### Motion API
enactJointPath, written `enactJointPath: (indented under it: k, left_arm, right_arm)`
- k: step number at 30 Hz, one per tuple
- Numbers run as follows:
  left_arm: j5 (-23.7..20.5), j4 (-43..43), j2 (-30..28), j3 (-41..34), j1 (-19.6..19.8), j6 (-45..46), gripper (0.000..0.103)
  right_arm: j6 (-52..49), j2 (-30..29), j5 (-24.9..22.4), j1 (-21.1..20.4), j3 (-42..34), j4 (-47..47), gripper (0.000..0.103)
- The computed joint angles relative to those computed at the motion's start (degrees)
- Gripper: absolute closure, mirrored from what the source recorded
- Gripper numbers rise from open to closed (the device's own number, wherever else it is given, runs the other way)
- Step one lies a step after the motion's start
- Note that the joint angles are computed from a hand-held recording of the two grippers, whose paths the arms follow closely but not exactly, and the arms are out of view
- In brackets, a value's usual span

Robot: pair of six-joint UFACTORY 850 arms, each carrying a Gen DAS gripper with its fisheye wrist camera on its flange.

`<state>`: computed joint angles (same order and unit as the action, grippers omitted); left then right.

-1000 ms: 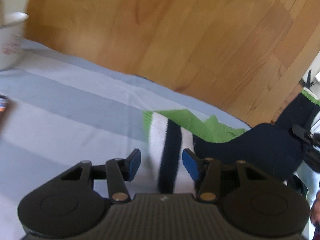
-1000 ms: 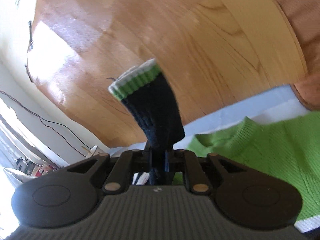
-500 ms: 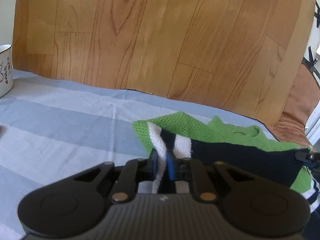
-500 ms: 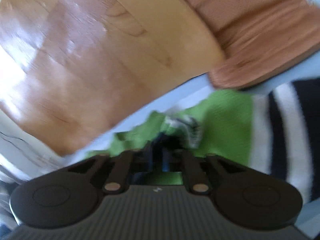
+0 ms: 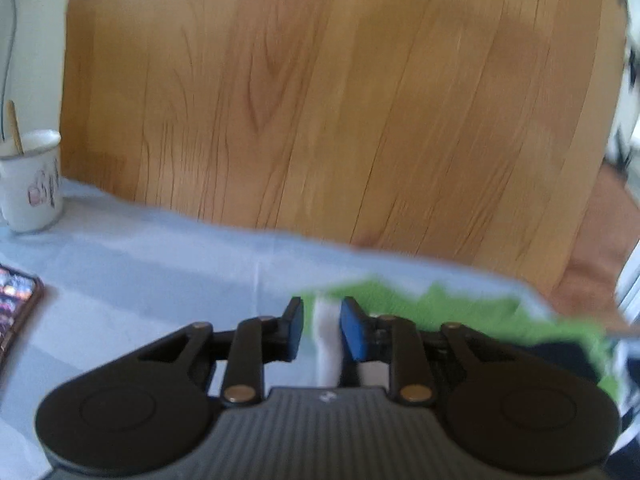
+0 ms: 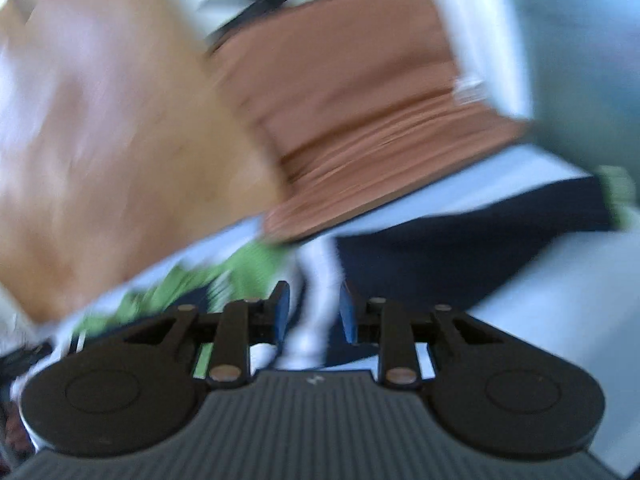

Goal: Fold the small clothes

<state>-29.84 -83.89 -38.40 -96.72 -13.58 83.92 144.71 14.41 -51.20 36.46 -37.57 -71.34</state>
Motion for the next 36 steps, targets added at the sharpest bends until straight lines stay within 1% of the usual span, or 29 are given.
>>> enactJointPath:
  k: [1, 3, 5, 7, 10, 12, 13, 14, 15, 16, 17, 18, 19, 20, 22, 24, 27, 28, 29, 31, 32, 34, 36]
  left_arm:
    - [-0.93, -1.73, 0.74, 0.66, 0.1, 1.69, 0.082]
    - [-3.2, -0.26, 1.64, 1.22, -0.32, 2.4, 0.082]
    - [-5.08, 5.62, 1.85, 1.08, -1.67, 0.24, 0.082]
    - [-6.08, 11.58, 1.56, 0.55, -3.2, -2.69, 0.082]
    - [-7.07, 17.25, 0.59, -0.27, -5.22, -5.91, 0.081]
    - [-6.18, 19.91, -0.2, -0.7, -6.12, -8.41, 0.081]
    - [-5.84, 21.13, -0.65, -0.95, -6.34, -9.74, 0.081]
    - [-5.13, 19.96, -0.92, -0.74, -6.38, -8.69, 0.081]
    - [-4.47, 17.26, -0.61, 0.26, -6.25, -5.23, 0.082]
    - [-4.06, 15.71, -0.39, 0.92, -6.15, -2.77, 0.081]
    - [-3.84, 14.71, -0.15, 1.46, -6.1, -1.15, 0.082]
    - [-3.53, 14.25, 0.2, 1.96, -6.23, -0.48, 0.082]
    - [-3.31, 13.96, 0.39, 2.26, -6.3, 0.0, 0.082]
    - [-3.11, 13.68, 0.46, 2.4, -6.44, 0.32, 0.082]
    - [-3.2, 13.57, 0.69, 2.64, -6.52, 0.22, 0.082]
    - [-3.49, 13.92, 0.39, 2.08, -6.54, -0.59, 0.082]
    - [-3.6, 13.58, 0.75, 2.53, -6.35, -0.06, 0.082]
    - [-3.43, 13.38, 0.82, 2.68, -6.39, 0.28, 0.082]
    - [-3.32, 13.16, 0.98, 2.92, -6.38, 0.65, 0.082]
    - [-3.07, 12.79, 1.14, 3.22, -6.45, 1.28, 0.081]
    - [-2.96, 12.66, 1.19, 3.32, -6.48, 1.49, 0.081]
    - [-2.95, 12.51, 1.19, 3.38, -6.47, 1.67, 0.081]
    - [-2.96, 12.53, 1.19, 3.39, -6.47, 1.66, 0.081]
  right_arm:
    - [1.9, 2.65, -2.86, 0.79, 1.84, 1.63, 0.071]
    - [6.91, 8.14, -6.27, 1.59, 5.83, 4.38, 0.071]
    - [12.0, 12.77, -7.17, 1.83, 9.5, 5.21, 0.07]
    - [15.04, 16.19, -7.33, 1.4, 12.31, 6.07, 0.066]
    - [19.63, 18.08, -6.54, 0.11, 14.46, 5.81, 0.061]
    - [20.84, 17.38, -5.83, -1.25, 14.47, 5.55, 0.061]
    - [20.25, 16.91, -6.36, -1.91, 14.16, 6.02, 0.061]
    - [19.01, 16.19, -7.71, -2.45, 13.58, 6.61, 0.061]
    - [17.22, 15.22, -9.51, -2.76, 12.7, 7.37, 0.061]
    - [14.57, 14.04, -11.99, -3.09, 11.86, 8.43, 0.061]
    - [12.42, 13.8, -13.41, -3.22, 11.36, 9.32, 0.061]
    - [12.43, 14.82, -12.48, -3.65, 11.94, 8.74, 0.062]
    - [14.83, 17.4, -10.08, -3.75, 13.58, 6.86, 0.062]
    - [17.37, 18.71, -8.68, -3.81, 14.52, 5.81, 0.062]
    - [18.52, 18.85, -7.21, -4.82, 14.72, 6.65, 0.062]
    - [19.51, 18.81, -3.2, -7.46, 15.11, 6.33, 0.061]
    - [22.48, 18.12, 2.16, -11.48, 14.66, 2.89, 0.062]
    - [22.73, 17.5, 2.57, -12.84, 13.89, 0.96, 0.062]
    - [22.92, 17.02, 1.63, -13.66, 12.89, -1.56, 0.062]
    - [22.73, 16.09, -1.58, -15.11, 11.31, -9.05, 0.061]
    - [20.03, 15.2, -3.06, -16.13, 10.07, -10.24, 0.06]
    - [13.28, 13.67, -3.54, -18.53, 7.45, -6.92, 0.057]
    - [11.87, 14.35, -3.58, -18.57, 7.53, -5.47, 0.057]
